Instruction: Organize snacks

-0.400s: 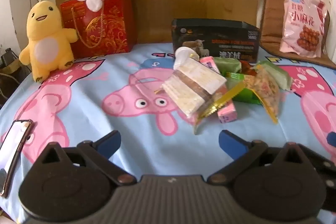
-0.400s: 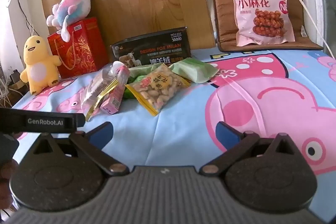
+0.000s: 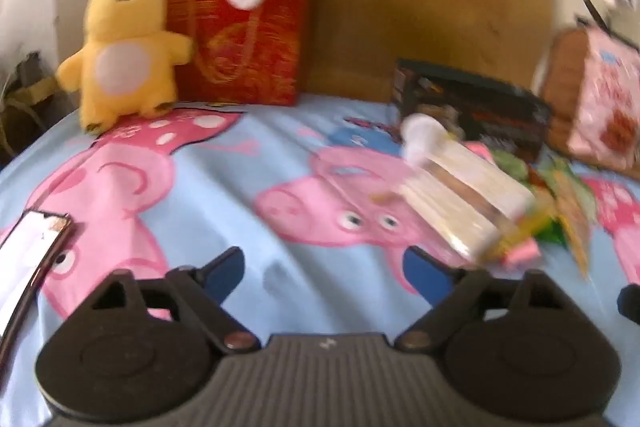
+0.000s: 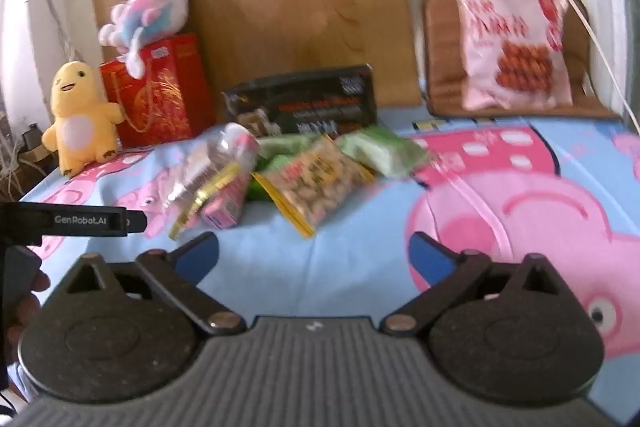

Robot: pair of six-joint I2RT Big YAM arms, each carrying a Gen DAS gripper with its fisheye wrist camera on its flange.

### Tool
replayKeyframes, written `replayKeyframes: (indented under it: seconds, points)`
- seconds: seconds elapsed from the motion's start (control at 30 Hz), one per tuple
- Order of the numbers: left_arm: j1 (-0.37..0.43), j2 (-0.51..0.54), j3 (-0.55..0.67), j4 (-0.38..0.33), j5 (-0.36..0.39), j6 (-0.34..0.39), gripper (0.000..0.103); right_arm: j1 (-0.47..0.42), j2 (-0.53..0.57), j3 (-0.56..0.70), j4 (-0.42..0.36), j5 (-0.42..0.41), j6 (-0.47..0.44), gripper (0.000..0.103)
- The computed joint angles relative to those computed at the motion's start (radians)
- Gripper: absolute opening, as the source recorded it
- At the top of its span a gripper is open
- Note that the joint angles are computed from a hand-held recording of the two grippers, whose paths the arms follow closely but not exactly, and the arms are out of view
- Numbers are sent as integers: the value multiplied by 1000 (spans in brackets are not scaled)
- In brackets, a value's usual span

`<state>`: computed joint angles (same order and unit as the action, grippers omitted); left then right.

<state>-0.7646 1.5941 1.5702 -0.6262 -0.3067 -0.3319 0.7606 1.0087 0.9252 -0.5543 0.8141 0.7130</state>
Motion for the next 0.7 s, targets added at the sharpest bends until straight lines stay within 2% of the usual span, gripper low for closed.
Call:
replayKeyframes:
  seconds: [0.03,0.07,0.1,0.17,0.23,0.3,0.37,0.4,0.43,0.47,0.5,0.53,0.57,0.63,0.7]
  points:
    - [12,-6,-20,31,2,-17,85,-5,0,1,22,-17,-36,86]
    - [25,-6,-26,30,13,-37,83,-20,1,2,52,-51,-73,77]
    - [38,-3,-23,20,47,-60,81,-27,15,15,67,-79,-98,73]
    - [47,-22,-57,81,79,-54,81,-59,33,36,88,-155,-124,63]
    - [50,-18,-58,89,107,-43,78,-92,57,61,102,-221,-114,62]
    - [54,-31,-83,128,126,-32,78,-128,82,84,122,-281,-105,62]
    - [53,-45,-111,158,132,-39,78,-152,108,110,108,-326,-80,62]
    - [55,-44,-112,158,138,-44,78,-176,119,116,116,-383,-53,58]
    - [58,-45,-114,158,143,-49,78,-192,128,118,129,-424,-30,53]
    - [60,-45,-115,158,151,-53,78,-204,136,121,140,-454,-14,33]
    - [61,-45,-116,157,155,-57,78,-216,145,127,144,-489,-6,23]
    - [63,-44,-113,154,160,-60,78,-225,151,134,146,-517,3,19]
    - [60,-47,-121,161,155,-69,77,-232,149,130,161,-538,16,5]
    - [60,-49,-124,165,159,-74,77,-232,126,118,183,-557,17,3]
    - [59,-50,-124,165,165,-90,77,-210,93,113,185,-506,-15,2]
